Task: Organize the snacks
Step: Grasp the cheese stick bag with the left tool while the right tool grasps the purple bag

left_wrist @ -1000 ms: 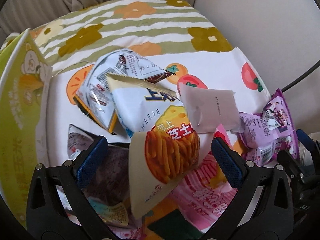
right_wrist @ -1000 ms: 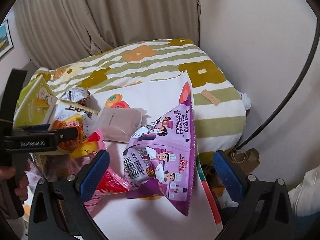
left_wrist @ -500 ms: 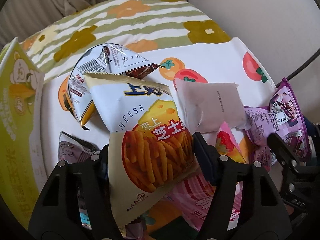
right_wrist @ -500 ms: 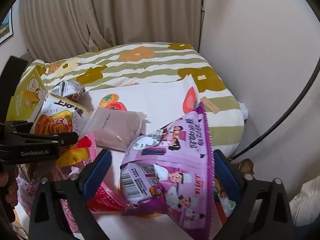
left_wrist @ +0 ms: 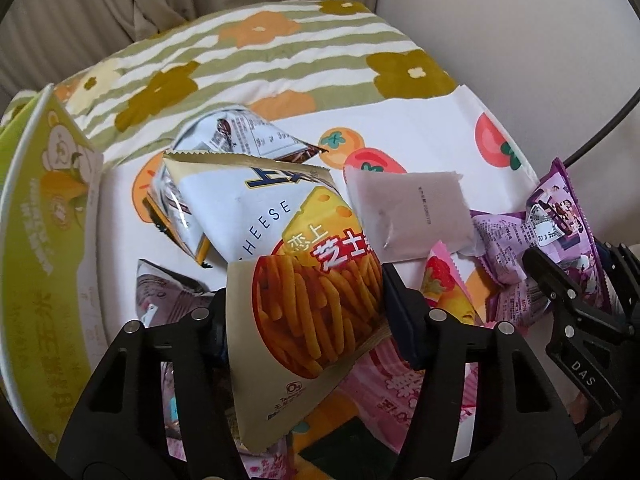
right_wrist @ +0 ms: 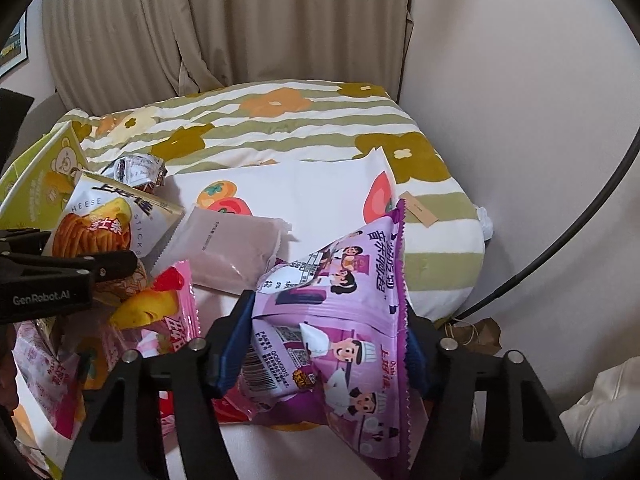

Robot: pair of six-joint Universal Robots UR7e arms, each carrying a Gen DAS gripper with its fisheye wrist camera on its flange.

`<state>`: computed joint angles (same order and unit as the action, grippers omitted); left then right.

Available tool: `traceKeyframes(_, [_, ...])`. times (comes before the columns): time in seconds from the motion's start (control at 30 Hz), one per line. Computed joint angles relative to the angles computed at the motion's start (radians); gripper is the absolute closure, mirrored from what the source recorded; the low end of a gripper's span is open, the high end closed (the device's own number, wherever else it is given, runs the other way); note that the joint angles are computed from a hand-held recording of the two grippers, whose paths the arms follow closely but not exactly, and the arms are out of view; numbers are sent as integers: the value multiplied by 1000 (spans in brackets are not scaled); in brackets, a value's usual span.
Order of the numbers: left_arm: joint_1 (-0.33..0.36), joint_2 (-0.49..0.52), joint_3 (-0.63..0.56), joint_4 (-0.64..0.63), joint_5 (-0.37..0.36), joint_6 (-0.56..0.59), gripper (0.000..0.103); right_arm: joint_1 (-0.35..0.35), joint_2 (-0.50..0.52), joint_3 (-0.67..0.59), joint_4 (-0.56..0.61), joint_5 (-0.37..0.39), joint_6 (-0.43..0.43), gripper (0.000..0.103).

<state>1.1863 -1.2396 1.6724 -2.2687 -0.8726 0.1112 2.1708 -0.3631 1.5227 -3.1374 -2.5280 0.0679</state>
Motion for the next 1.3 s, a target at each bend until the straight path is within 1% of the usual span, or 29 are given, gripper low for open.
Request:
traceKeyframes(0.07, [-10,-12,11,-16,13,7,48,4,-5,7,-15,5,-1,48])
traceKeyframes(0.27, [-34,-43,27,-29,29,-2,48,27,-12,16,-53,-1,-26,48])
traceKeyframes(0.53, [-74,-106,38,-27,19,-42,48,65,-44,23,-79,-15,-61,48])
traceKeyframes(0.63, [-97,-135,39,-34,22,-52,48,84,-54,10,-90,-21,-96,48])
traceKeyframes(0.73, [-120,-172,33,-41,21,-59,48,108,-62,-14,-117,-4,-155,48])
traceKeyframes(0.83, [-141,-207,24,-51,34,-61,48,131,-61,-49,-119,22,-199,48])
traceKeyframes(0.97, [-149,-242,-6,-55,55,-46,48,158,-45,-135,-64,96,-238,48])
traceKeyframes(1.1, [-127,-261,-69,-36,84,-24,48,175,5,-253,14,163,-243,48])
traceKeyframes(1.2, [-98,-266,-124,-23,103,3,48,189,73,-381,85,211,-252,48])
traceKeyframes(1.3, [-59,-257,-191,3,104,25,48,199,156,-531,163,254,-251,48])
